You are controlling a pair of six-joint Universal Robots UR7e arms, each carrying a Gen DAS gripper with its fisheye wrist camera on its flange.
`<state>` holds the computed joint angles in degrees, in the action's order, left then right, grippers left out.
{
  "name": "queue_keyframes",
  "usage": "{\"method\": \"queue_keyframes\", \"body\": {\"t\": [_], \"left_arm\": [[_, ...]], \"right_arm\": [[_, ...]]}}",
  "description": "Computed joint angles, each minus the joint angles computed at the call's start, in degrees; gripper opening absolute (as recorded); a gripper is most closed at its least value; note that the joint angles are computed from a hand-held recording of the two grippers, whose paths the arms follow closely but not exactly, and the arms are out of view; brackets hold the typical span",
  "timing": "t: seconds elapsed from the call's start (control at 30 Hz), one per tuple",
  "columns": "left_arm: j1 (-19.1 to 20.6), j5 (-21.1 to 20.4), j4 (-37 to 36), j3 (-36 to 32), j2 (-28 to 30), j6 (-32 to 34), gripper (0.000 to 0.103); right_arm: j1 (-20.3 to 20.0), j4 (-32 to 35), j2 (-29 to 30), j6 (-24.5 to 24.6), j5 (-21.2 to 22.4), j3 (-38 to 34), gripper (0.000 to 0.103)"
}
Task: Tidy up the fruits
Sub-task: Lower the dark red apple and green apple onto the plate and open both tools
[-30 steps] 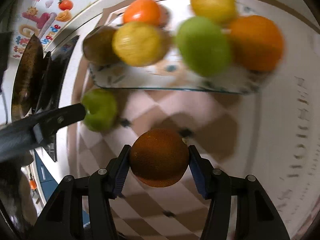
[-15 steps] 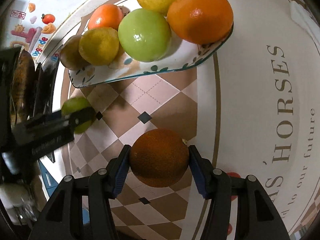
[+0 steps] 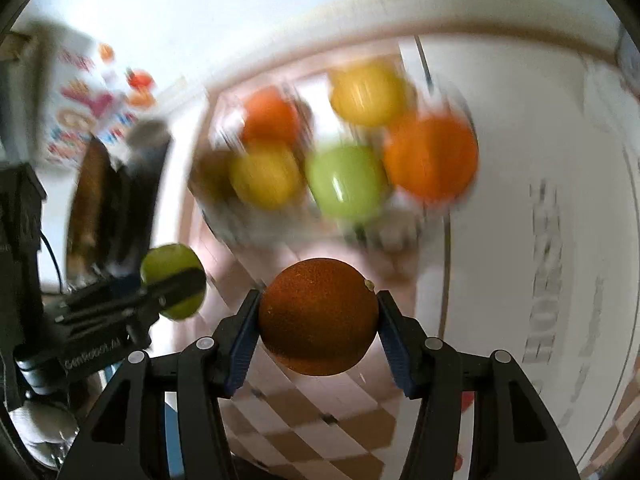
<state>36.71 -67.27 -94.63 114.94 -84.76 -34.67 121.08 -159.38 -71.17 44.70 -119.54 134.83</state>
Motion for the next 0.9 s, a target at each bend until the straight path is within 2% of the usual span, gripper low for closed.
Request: {"method": "queue_keyframes", "body": {"t": [0.1,0.2,0.33,0.47,0.6,0.83,0.9], "left_arm": [[1.5,1.2,-1.2,-4.9,2.9,1.9,0.053],[4.9,4.1,-2.7,-10.8,9.1,4.7,0.053],[8.3,6.0,-2.1,-15.8,15.5,6.4,0.053],[10.7,6.8,0.0,-19.0,20.2,7.4,0.053],[12.3,5.8,3.0,-22.0,23.9,7.7,0.053],[13.7,4.9,5.5,-23.0,25.9,7.1,0.053],[14.1,4.0,5.8,-23.4,26.2,7.2,0.054]], "right_arm": [[-1.0,0.5,0.4,-4.2,-2.1,-4.4,0.059],[-3.2,3.1,3.3,-8.3,-3.6,-10.1,0.059],[-5.0,7.3,7.0,-11.1,-5.1,-15.5,0.059],[-6.1,9.7,8.7,-11.8,-5.1,-17.4,0.059],[-7.0,10.4,9.5,-11.7,-4.5,-17.8,0.059],[-8.2,11.0,10.2,-11.4,-2.9,-17.9,0.06],[-8.2,11.5,10.7,-11.0,-3.0,-18.4,0.065]]}}
